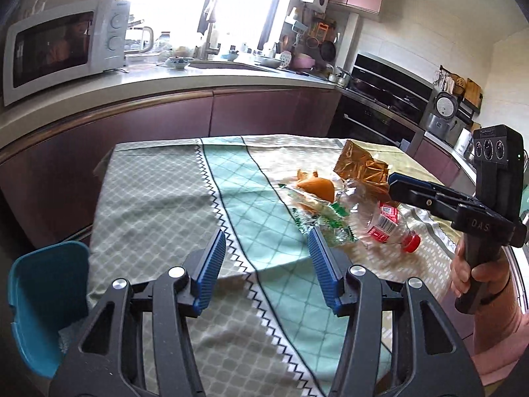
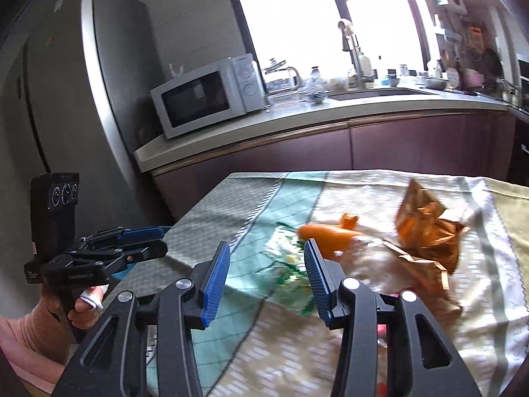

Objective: Collect trash
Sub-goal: 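Move both open tools back over the table items, then grasp the green snack packet with the left tool while the right tool grasps the gold foil bag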

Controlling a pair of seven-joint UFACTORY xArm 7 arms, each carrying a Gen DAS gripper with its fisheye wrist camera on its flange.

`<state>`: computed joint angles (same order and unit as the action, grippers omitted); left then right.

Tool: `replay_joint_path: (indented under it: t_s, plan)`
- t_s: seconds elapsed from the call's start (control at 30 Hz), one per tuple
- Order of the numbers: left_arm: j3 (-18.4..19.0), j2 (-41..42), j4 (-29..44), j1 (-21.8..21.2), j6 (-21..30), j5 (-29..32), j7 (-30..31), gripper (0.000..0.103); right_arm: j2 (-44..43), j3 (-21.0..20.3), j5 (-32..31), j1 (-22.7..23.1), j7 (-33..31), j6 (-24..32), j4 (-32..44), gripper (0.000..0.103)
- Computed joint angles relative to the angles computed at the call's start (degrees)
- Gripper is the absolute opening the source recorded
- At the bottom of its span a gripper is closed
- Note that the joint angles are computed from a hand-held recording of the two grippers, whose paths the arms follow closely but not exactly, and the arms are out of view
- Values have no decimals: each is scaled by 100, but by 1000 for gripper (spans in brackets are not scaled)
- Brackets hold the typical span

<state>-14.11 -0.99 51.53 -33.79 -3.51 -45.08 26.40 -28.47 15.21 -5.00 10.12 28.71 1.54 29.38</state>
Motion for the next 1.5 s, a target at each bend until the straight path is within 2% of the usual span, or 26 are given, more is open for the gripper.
replay_joint_path:
  t_s: [0.03, 0.13, 0.33, 0.53, 0.6, 0.73, 0.83, 0.97, 1.03, 1.1, 1.2, 1.23, 1.4, 1.5]
  plan:
    - [0, 122, 113, -5, 54, 322, -313, 52, -169, -24, -17, -138, 26, 29, -104, 45]
    - [-158, 450, 467, 139, 169, 650, -595, 52, -562, -128, -99, -538, -4, 77, -350, 45]
    - [-318, 960, 1078, 225, 384, 1433, -1345, 52, -575, -310, -168, -1076, -140, 32, -445, 45]
    - [-589, 1446, 1692, 477, 793, 1943, -1971, 54, -295, -699, -60, -1055, -468, -14, -445, 45]
    - [-442, 1616, 1899, 371, 943, 2318, -2385, 54, -144, -800, 10, -1016, -562, -44, -403, 45]
    - [-415, 1984, 2323, 366, 1207, 2749, -2879, 54, 101, -894, 110, -1005, -695, -69, -313, 44]
    - [-205, 2168, 2519, 206, 1338, 3152, -3356, 54, 248, -1038, 211, -868, -838, -84, -265, 43]
    - [-442, 2340, 2648, 422, 1411, 3174, -3413, 51, 338, -1253, 363, -614, -1066, -103, -248, 26]
    - [-565, 2410, 2711, 527, 1477, 3107, -3367, 40, 347, -1283, 433, -577, -1135, -109, -251, 22]
    - [-603, 2453, 2753, 554, 1525, 3073, -3363, 35, 331, -1417, 541, -433, -1234, -141, -277, 15]
    - [-604, 2449, 2741, 537, 1490, 3101, -3346, 29, 266, -1344, 586, -474, -1293, -143, -302, 11]
    - [-650, 2442, 2723, 573, 1470, 3074, -3298, 18, 238, -1359, 612, -444, -1317, -147, -315, 11]
    - [-815, 2332, 2561, 717, 1289, 2903, -3123, 10, 43, -1172, 621, -578, -1278, -206, -360, 10]
    - [-962, 2180, 2388, 849, 1159, 2744, -2942, 9, -79, -1065, 613, -643, -1224, -227, -358, 10]
